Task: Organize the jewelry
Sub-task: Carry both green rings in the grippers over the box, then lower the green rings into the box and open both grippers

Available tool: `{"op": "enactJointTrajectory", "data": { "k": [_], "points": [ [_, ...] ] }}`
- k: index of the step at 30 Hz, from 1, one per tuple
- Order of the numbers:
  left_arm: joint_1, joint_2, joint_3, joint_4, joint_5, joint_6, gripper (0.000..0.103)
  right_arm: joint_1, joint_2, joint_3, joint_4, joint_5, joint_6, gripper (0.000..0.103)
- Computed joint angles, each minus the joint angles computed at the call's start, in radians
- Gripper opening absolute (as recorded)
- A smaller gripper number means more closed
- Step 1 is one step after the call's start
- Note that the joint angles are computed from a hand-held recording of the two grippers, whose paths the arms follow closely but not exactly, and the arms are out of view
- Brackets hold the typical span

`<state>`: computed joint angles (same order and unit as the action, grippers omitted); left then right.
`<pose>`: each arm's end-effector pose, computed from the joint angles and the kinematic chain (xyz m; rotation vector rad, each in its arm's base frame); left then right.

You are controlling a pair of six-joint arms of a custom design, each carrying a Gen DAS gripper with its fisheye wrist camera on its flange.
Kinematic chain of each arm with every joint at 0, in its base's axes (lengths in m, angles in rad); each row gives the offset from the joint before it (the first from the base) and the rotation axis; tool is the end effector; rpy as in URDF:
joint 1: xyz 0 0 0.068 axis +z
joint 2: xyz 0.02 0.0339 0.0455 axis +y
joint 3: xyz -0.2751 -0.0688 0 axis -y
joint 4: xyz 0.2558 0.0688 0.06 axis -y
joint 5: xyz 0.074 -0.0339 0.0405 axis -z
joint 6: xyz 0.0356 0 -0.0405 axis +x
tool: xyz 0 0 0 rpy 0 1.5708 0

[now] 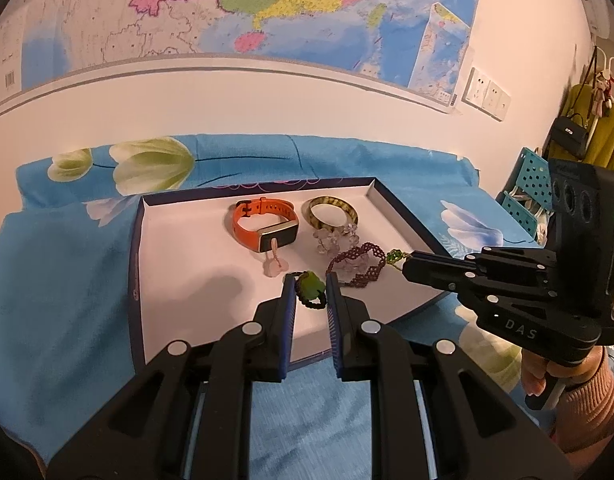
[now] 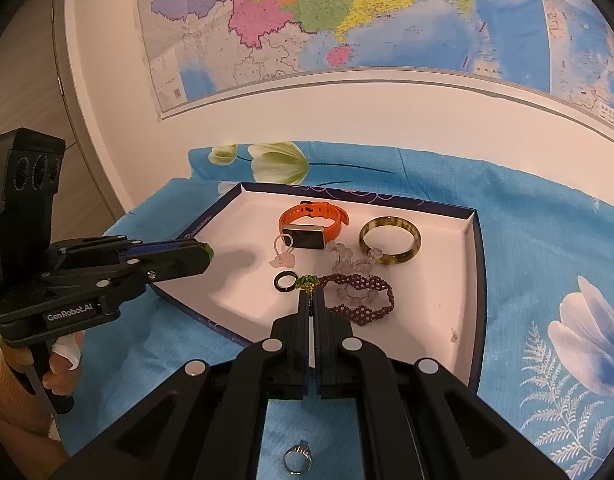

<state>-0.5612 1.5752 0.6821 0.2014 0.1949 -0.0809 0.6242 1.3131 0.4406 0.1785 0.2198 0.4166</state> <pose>0.2607 -0.1720 0.1575 0.6515 2.2149 -0.5562 0.2024 0.1362 0.1526 -0.1179 2.2604 0.3105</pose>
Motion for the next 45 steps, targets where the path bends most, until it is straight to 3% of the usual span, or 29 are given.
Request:
{"op": "enactJointTrajectory", "data": {
  "k": [45],
  "points": [
    [-0.023, 0.171, 0.141, -0.026, -0.056, -0.006, 0.016, -0.061, 0.182, 0.109, 0.009, -0.049, -0.041, 0.001]
  ]
}}
